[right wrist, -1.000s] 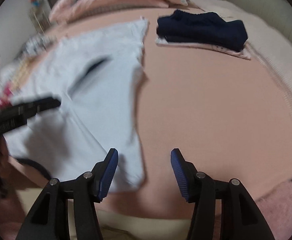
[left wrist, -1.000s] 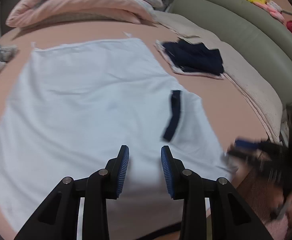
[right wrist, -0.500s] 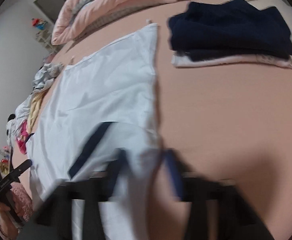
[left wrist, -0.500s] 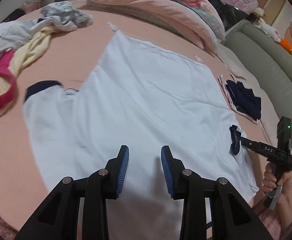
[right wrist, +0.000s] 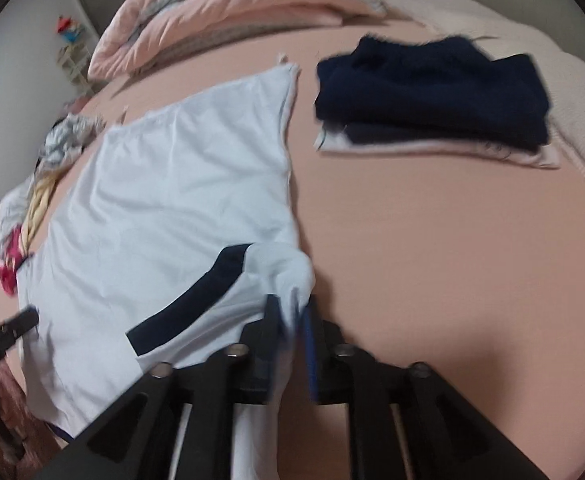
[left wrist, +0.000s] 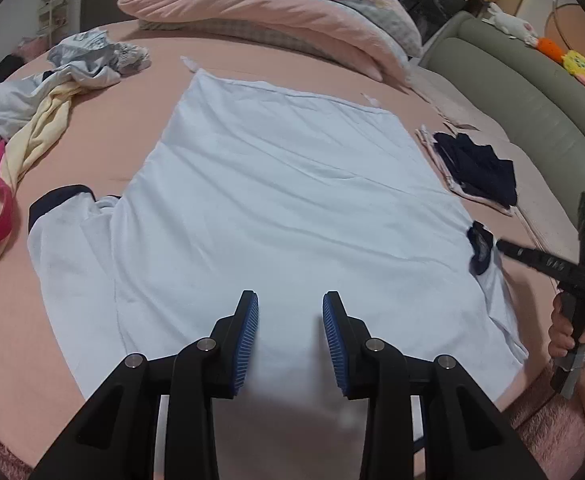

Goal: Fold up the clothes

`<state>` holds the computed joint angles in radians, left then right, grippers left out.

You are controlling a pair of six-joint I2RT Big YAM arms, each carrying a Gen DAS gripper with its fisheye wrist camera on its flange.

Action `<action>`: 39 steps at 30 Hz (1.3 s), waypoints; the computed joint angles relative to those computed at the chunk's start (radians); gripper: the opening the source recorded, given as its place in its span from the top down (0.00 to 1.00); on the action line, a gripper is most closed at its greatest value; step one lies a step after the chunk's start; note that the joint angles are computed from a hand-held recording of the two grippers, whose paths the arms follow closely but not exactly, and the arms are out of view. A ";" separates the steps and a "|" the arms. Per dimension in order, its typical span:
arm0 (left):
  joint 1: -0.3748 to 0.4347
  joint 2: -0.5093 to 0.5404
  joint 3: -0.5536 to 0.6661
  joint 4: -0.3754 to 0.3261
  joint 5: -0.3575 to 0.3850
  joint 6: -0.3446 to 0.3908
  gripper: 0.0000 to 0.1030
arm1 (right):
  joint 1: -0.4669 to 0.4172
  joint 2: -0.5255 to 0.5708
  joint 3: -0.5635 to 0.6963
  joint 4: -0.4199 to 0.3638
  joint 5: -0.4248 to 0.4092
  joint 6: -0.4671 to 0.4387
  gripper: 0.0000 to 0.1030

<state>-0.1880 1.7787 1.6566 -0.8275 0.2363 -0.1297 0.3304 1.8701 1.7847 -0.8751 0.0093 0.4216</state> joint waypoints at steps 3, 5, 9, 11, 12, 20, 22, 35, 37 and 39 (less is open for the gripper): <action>-0.008 0.003 0.000 -0.005 0.003 0.008 0.70 | 0.013 -0.116 -0.137 0.155 0.049 0.020 0.59; -0.015 0.010 0.005 -0.015 0.005 0.020 0.70 | 0.031 -0.147 -0.170 0.182 0.030 -0.024 0.59; -0.037 0.039 0.030 -0.078 -0.028 0.061 0.70 | 0.070 -0.015 -0.043 -0.078 -0.047 -0.109 0.58; -0.049 0.031 0.021 -0.082 -0.057 0.058 0.70 | 0.090 -0.019 -0.036 -0.085 0.001 -0.125 0.58; -0.055 0.021 0.019 -0.073 -0.022 0.055 0.70 | 0.100 -0.029 -0.047 -0.065 0.030 -0.132 0.58; -0.191 0.136 0.220 -0.075 0.158 0.096 0.70 | 0.069 -0.157 -0.242 0.028 0.045 0.083 0.58; -0.215 0.198 0.293 -0.114 0.124 0.081 0.70 | 0.064 -0.161 -0.252 0.043 0.043 0.093 0.58; -0.233 0.309 0.443 -0.302 -0.011 0.066 0.94 | 0.068 -0.210 -0.316 -0.055 0.123 0.023 0.58; -0.225 0.263 0.409 -0.269 0.000 0.043 0.93 | 0.082 -0.232 -0.326 -0.008 0.151 0.010 0.58; -0.224 0.170 0.276 -0.105 -0.003 0.013 0.91 | 0.094 -0.256 -0.338 0.049 0.175 -0.002 0.58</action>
<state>-0.4118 1.9483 1.9327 -0.9322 0.2335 -0.1169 0.4246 1.6139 1.4464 -0.8265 0.1839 0.4201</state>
